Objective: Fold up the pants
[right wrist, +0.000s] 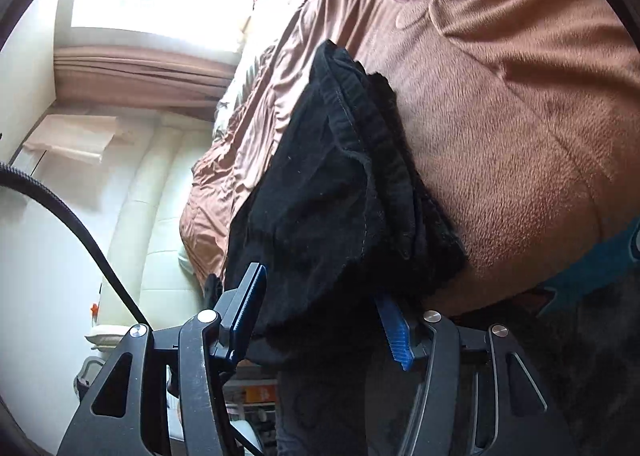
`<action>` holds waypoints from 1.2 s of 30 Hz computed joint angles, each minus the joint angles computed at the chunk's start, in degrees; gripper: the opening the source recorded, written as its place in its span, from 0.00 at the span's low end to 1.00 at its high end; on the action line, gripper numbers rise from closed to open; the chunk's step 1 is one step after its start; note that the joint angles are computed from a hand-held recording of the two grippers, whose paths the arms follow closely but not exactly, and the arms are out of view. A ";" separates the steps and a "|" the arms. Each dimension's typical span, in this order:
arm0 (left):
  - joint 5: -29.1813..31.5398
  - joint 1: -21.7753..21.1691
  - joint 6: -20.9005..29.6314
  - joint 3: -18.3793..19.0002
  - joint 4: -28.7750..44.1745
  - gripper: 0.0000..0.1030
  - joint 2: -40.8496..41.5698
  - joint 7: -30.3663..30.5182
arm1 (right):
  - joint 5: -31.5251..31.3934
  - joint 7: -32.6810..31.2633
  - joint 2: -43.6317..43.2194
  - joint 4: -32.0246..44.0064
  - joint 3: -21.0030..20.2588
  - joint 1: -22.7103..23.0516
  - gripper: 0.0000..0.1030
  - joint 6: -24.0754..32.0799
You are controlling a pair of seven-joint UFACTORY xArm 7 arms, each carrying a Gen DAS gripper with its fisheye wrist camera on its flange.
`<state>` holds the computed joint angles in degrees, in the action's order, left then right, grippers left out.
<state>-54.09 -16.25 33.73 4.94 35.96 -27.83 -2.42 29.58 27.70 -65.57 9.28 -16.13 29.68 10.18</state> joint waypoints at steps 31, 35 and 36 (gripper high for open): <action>-16.06 0.36 -1.34 2.91 -2.38 0.10 1.45 13.94 | -9.23 21.04 -1.21 1.78 18.43 -8.00 0.02 11.84; -12.15 2.95 0.18 1.18 -1.47 0.21 0.60 12.29 | -11.79 20.16 -1.73 4.42 18.26 -8.44 0.03 16.33; -11.08 3.29 -0.01 0.81 -1.34 0.24 0.34 11.73 | -12.99 19.81 -2.39 5.77 18.92 -9.22 0.06 18.94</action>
<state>-65.17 -12.95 33.72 5.75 34.62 -27.49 9.31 16.58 47.51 -67.96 15.05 2.78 20.46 29.12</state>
